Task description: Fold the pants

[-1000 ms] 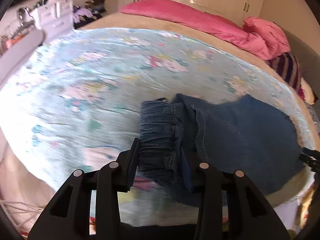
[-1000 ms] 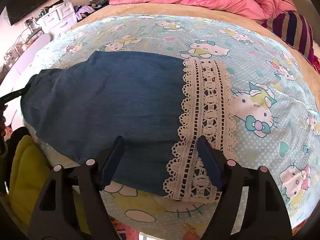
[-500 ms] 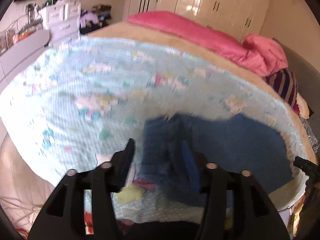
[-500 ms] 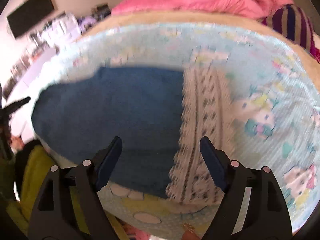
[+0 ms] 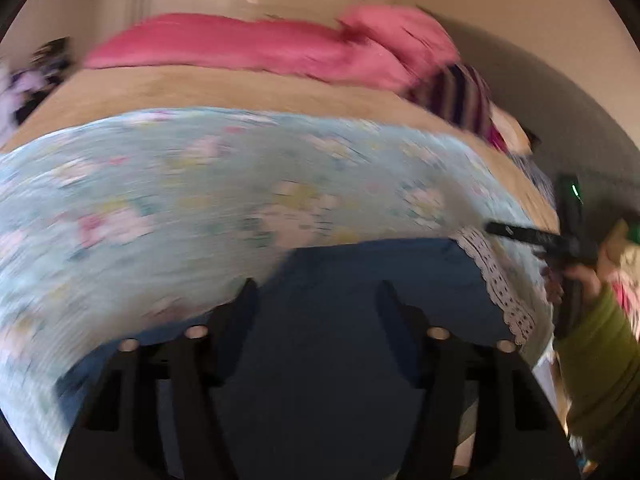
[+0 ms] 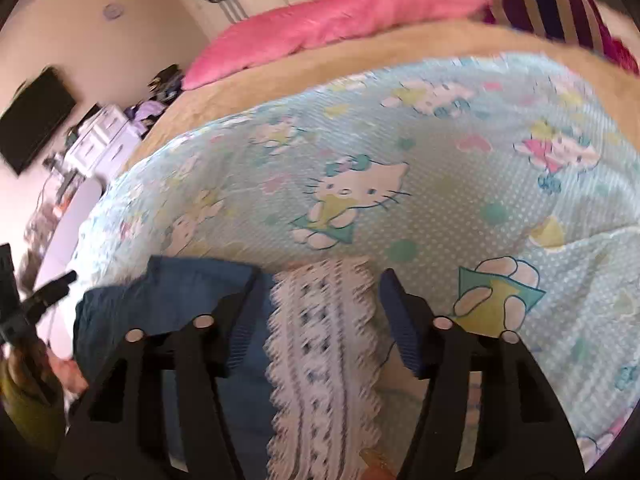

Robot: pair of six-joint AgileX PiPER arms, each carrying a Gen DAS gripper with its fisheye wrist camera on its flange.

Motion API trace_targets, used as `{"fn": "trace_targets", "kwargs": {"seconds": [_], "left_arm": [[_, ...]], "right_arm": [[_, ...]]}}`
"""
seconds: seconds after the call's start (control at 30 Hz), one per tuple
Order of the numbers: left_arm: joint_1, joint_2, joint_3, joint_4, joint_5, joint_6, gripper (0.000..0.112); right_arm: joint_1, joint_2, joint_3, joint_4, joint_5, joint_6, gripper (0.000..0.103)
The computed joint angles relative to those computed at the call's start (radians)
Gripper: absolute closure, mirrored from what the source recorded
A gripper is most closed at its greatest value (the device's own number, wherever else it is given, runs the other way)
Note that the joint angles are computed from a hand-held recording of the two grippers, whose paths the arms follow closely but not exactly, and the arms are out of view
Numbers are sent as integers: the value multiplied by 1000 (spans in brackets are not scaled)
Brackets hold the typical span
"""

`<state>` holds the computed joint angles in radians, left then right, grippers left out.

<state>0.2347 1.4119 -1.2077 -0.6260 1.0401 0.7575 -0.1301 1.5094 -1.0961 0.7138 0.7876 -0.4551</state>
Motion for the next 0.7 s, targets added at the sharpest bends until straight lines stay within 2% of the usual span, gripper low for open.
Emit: {"fn": "trace_targets", "kwargs": {"seconds": [0.03, 0.13, 0.23, 0.3, 0.4, 0.43, 0.5, 0.53, 0.57, 0.6, 0.63, 0.7], "left_arm": [[-87, 45, -30, 44, -29, -29, 62], [-232, 154, -86, 117, -86, -34, 62], [-334, 296, -184, 233, -81, -75, 61], [-352, 340, -210, 288, -111, -109, 61], [-330, 395, -240, 261, -146, -96, 59], [-315, 409, -250, 236, -131, -81, 59], [-294, 440, -262, 203, -96, -77, 60], [-287, 450, -253, 195, -92, -86, 62], [-279, 443, -228, 174, -109, -75, 65], [-273, 436, -214, 160, -115, -62, 82], [-267, 423, -199, 150, -120, -52, 106], [-253, 399, -173, 121, -134, -35, 106]], "right_arm": [[-5, 13, -5, 12, 3, -9, 54], [-14, 57, -22, 26, 13, -35, 54], [-28, 79, -24, 50, 32, -75, 54], [-33, 91, -26, 55, 46, -95, 54], [-47, 107, -20, 79, 50, -131, 54], [-48, 114, -21, 84, 48, -138, 54], [-47, 126, -19, 101, 52, -166, 64], [-44, 131, -16, 119, 60, -198, 79], [-41, 130, -14, 126, 60, -217, 86], [-34, 114, 5, 141, 45, -254, 88], [-32, 100, 16, 148, 35, -273, 92], [-44, 55, 56, 202, 6, -327, 93]]}}
